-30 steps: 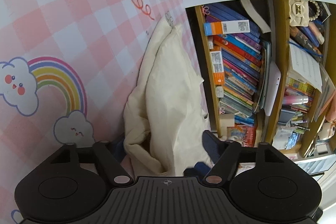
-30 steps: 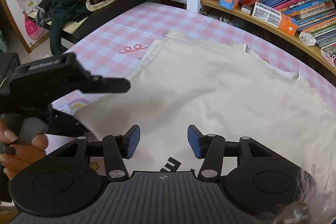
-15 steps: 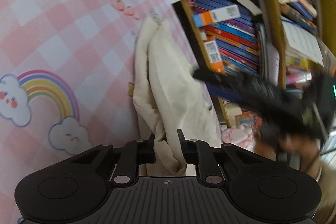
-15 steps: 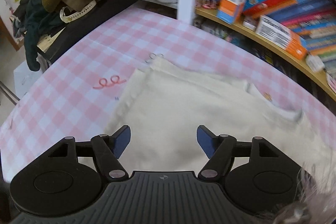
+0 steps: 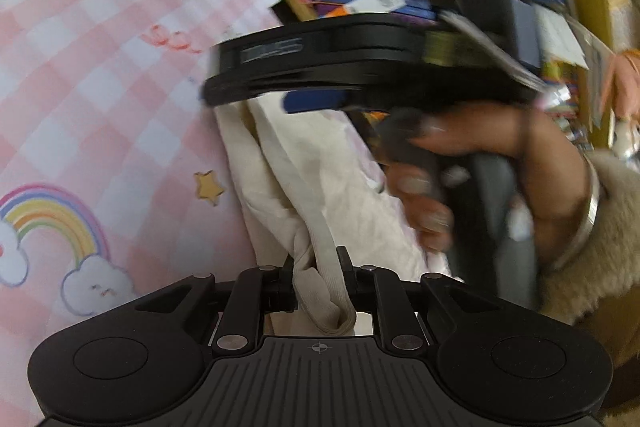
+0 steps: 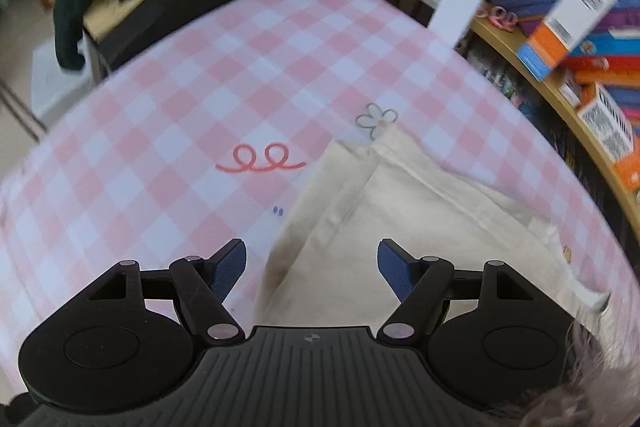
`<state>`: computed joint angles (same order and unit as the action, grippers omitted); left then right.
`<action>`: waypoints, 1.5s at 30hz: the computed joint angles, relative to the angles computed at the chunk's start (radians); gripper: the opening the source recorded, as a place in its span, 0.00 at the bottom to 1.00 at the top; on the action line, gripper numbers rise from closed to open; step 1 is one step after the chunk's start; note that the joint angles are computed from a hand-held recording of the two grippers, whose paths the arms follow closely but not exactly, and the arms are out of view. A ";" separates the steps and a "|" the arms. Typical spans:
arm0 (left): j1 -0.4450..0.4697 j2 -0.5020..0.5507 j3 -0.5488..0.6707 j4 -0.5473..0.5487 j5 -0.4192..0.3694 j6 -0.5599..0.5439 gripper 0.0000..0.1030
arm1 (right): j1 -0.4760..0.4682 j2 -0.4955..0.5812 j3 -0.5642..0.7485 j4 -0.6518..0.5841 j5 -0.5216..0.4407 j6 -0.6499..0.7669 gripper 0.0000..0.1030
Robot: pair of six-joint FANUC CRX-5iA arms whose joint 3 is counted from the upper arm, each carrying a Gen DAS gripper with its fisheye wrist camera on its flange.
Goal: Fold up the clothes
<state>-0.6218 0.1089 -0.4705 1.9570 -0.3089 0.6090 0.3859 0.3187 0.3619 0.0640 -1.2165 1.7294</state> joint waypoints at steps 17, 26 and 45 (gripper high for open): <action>0.047 -0.003 0.016 -0.161 -0.063 0.022 0.11 | 0.052 0.091 0.015 0.188 -0.026 -0.002 0.56; 0.055 -0.003 0.049 -0.237 -0.073 -0.031 0.09 | -0.029 0.107 0.121 0.050 -0.099 0.018 0.08; -0.041 0.091 0.241 -0.406 -0.049 0.011 0.09 | -0.294 -0.045 0.111 -0.159 -0.032 0.158 0.07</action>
<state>-0.6627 0.1997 -0.2297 1.5505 -0.3574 0.6201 0.0918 0.2735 0.4725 -0.0950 -1.2483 1.8873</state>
